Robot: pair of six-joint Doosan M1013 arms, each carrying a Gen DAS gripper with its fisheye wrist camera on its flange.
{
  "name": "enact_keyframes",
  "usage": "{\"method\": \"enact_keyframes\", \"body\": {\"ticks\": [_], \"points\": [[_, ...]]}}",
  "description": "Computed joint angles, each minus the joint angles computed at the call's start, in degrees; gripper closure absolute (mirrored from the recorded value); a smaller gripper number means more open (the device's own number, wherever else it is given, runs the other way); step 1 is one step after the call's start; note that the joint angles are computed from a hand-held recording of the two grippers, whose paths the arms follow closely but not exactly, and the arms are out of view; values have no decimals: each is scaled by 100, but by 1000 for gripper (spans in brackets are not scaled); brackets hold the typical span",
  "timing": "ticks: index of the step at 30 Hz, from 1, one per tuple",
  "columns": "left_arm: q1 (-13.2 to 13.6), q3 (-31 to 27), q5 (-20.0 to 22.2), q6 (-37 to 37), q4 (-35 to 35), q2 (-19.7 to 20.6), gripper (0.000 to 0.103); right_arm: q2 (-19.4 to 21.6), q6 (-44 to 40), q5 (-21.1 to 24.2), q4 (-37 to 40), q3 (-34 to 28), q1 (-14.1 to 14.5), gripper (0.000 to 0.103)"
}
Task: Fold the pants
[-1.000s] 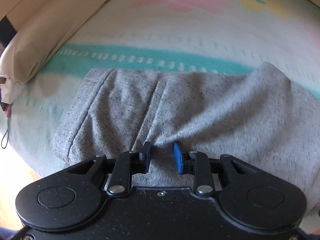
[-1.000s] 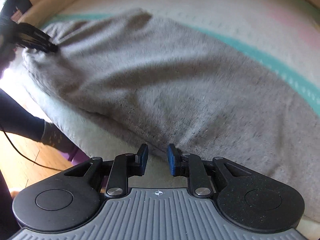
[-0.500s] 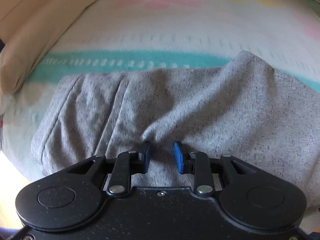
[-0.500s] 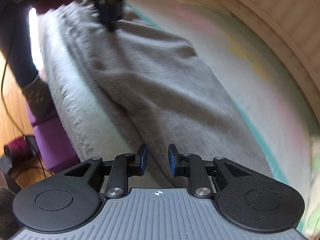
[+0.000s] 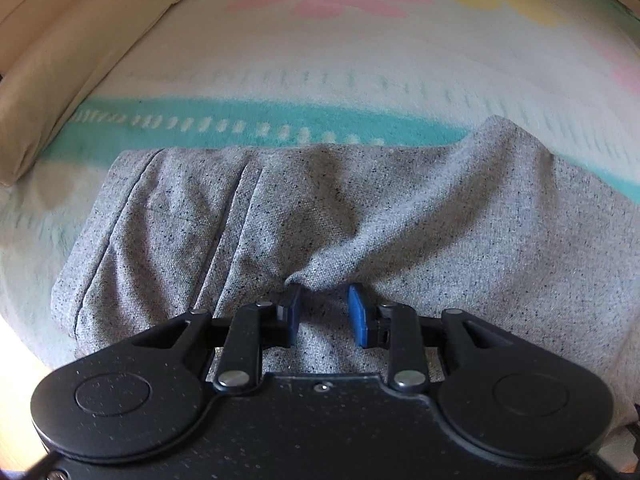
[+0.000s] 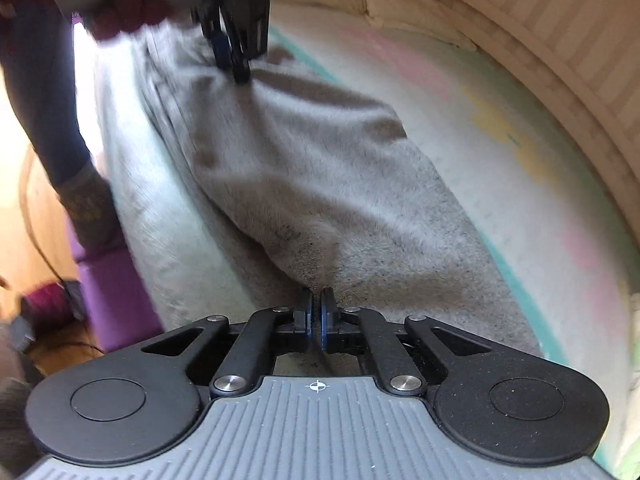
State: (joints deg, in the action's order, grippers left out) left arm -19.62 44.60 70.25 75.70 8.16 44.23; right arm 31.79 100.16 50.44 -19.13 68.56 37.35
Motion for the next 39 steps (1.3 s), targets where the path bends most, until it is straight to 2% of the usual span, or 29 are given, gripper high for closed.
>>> {"method": "enact_keyframes", "body": {"ticks": [4,6,8,11,14,19,23,26,28,30,34,39], "points": [[3,9,-12,-47,21,-9,64,192,-329,522,95,-210,26,97],[-66,175,-183,-61,224,-118,65,220,-334,527,-119,-218,88,97],[-131,447,-543,86,306,-293,65,145,-216,429,179,-196,19,89],[-205,779,-1038,485,88,-512,65,-50,571,187,654,-88,-185,87],[-271,868,-1201,1072,-430,-580,65,-194,2065,209,598,-5,-401,85],[-405,791,-1024,1828,-1103,-543,65,-499,4724,658,645,279,-943,85],[-487,666,-729,2088,-1323,-448,65,-830,6004,1087,474,650,-1315,85],[-584,672,-614,2172,-1146,-402,65,-1035,6338,1535,229,900,-1491,85],[-640,604,-397,2182,-900,-320,65,-1108,6531,2026,3,1017,-1560,85],[-679,688,-497,2181,-761,-344,65,-1248,6949,2344,-41,1250,-1629,85],[-722,631,-441,2094,-633,-311,65,-1530,7677,2414,160,1725,-1748,85],[-664,356,-139,1866,-834,-164,65,-1655,7959,2375,169,2010,-1793,85]]}}
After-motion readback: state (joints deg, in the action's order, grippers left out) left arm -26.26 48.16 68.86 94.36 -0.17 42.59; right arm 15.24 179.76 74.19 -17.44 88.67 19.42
